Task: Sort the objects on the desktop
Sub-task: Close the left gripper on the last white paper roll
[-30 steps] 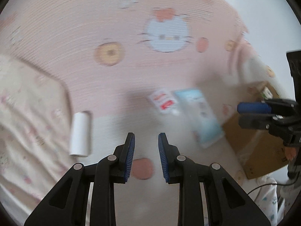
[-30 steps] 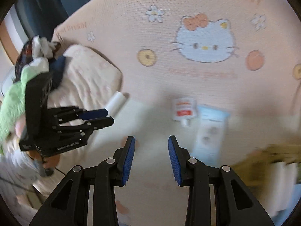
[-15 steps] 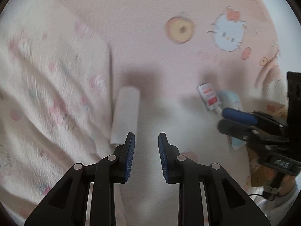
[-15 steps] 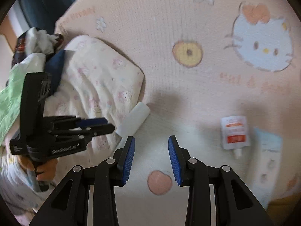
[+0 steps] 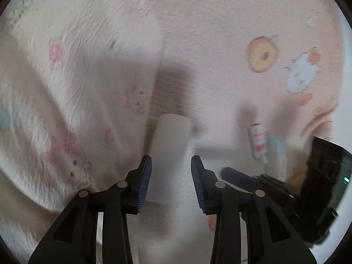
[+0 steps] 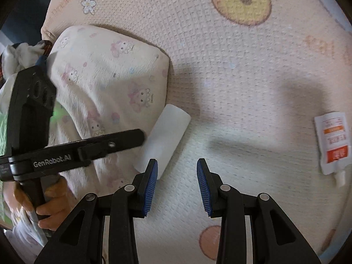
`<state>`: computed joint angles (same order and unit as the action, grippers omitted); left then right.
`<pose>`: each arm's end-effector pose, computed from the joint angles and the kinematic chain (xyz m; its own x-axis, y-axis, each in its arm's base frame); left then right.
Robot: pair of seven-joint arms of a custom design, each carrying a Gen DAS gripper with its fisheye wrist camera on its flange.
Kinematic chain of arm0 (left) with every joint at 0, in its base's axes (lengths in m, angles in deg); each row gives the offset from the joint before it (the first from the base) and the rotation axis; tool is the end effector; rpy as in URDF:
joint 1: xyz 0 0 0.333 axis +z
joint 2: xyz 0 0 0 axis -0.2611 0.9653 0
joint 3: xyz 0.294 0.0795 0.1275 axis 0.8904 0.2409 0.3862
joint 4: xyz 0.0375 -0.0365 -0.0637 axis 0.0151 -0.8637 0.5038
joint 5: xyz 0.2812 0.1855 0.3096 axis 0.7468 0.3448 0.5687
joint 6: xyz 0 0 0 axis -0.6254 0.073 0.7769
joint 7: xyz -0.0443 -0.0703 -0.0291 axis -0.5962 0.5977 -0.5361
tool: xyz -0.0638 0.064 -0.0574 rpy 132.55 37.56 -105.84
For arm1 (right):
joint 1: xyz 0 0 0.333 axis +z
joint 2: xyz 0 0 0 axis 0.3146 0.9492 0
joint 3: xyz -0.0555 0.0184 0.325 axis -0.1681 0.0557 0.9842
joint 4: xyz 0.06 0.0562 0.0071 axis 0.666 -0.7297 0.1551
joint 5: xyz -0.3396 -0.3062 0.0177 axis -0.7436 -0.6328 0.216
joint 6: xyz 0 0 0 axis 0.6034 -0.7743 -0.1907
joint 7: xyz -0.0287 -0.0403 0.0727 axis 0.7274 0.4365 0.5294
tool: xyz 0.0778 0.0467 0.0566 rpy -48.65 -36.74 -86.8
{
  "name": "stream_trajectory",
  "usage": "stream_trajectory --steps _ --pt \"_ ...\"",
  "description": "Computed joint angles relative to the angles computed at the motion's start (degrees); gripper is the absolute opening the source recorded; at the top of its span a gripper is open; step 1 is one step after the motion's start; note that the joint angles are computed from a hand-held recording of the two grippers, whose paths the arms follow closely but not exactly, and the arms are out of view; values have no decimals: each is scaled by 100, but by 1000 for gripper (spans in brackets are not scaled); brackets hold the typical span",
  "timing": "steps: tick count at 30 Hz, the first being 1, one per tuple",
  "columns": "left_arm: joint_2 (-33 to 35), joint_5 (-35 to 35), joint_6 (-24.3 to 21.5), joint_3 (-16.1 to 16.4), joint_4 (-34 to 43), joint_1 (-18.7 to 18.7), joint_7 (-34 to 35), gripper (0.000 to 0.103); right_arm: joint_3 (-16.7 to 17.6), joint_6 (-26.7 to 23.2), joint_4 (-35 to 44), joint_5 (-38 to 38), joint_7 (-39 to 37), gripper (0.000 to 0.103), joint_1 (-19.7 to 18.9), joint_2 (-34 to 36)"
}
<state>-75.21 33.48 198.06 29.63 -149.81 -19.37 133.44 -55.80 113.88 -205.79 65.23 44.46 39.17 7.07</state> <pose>0.5502 -0.0739 0.3812 -0.0742 -0.9071 0.4143 -0.9616 -0.0450 -0.2709 0.5358 0.2283 0.3786 0.1193 -0.8824 -0.4551 -0.9147 0.0806 -0.3961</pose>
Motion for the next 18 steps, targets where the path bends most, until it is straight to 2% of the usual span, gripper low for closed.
stream_trajectory --steps 3,5,8,10,15,18 --pt "113 198 58 -34 16 14 -98 41 -2 -6 21 69 -55 33 -3 71" --pt "197 -28 -141 -2 92 11 99 41 -22 -34 -6 539 -417 33 11 72" --pt "177 -70 -59 -63 44 34 62 41 -40 -127 -43 972 -712 33 -5 86" --pt "157 -54 -32 -87 20 25 78 41 -39 -192 -62 1085 -785 33 -25 104" --pt "145 -353 -286 -102 -10 -45 413 41 -50 -416 -142 1519 -1173 33 -62 90" --pt "69 -397 -152 -180 -125 -135 496 41 -46 -449 -208 1705 -1356 33 -73 50"
